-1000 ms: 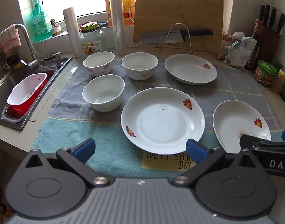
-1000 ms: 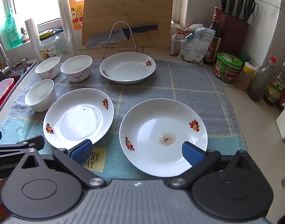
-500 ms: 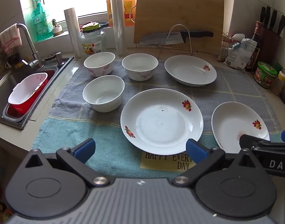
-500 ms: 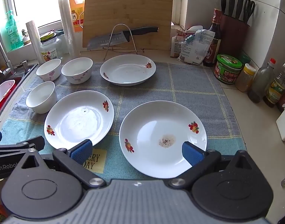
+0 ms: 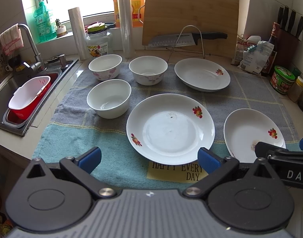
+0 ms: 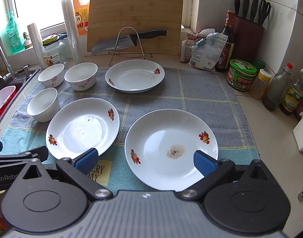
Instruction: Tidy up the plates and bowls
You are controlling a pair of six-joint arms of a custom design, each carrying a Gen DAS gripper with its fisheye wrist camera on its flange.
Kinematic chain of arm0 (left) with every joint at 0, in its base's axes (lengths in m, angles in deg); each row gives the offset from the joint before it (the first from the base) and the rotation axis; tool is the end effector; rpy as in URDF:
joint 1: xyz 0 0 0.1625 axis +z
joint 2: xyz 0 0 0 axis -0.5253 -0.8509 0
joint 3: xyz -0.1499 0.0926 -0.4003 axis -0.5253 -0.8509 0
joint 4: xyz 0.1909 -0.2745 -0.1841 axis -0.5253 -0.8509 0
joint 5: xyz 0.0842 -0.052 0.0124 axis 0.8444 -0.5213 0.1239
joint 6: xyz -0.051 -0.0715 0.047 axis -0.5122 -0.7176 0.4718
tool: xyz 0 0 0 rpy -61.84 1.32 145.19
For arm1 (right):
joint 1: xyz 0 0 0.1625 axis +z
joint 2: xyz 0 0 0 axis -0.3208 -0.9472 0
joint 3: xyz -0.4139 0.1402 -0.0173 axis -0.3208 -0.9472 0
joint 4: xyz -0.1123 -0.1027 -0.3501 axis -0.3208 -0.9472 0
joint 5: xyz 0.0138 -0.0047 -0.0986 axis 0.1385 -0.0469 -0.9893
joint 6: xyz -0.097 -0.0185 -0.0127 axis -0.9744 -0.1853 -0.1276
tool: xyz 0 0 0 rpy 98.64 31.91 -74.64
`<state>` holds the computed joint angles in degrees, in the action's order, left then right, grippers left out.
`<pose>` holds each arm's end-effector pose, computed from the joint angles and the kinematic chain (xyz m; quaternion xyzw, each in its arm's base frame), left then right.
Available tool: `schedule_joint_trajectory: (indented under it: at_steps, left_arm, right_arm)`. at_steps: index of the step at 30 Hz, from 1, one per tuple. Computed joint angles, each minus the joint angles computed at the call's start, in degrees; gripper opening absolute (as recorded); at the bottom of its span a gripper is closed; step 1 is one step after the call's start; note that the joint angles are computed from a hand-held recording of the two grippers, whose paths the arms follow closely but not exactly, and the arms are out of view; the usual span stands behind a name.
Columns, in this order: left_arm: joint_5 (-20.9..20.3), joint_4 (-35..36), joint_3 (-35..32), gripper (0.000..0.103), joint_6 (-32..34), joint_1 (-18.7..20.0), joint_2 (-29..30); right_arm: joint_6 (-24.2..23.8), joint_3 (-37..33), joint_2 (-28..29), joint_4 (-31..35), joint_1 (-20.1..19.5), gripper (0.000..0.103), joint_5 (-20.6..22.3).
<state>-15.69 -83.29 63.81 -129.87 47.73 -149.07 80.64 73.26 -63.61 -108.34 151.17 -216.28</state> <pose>-0.2175 -0.2757 0.1781 0.2772 0.8677 -0.2603 0.3202 0.2497 -0.2097 0.1481 -0.0149 -0.8410 0.3730 0.3917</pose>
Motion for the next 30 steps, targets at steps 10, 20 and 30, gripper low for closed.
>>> schedule_joint_trajectory:
  at_steps: [10, 20, 30]
  left_arm:
    - [0.2, 0.84, 0.11, 0.102, -1.01, -0.37, -0.37]
    - [0.13, 1.82, -0.29, 0.102, -1.35, -0.33, -0.87]
    - [0.12, 3.07, -0.54, 0.102, -1.8, -0.46, -1.67]
  right_arm:
    - [-0.2, -0.26, 0.38, -0.13, 0.24, 0.103, -0.21]
    - [-0.28, -0.42, 0.29, 0.09, 0.51, 0.103, -0.25]
    - [0.41, -0.81, 0.05, 1.39, 1.04, 0.103, -0.45]
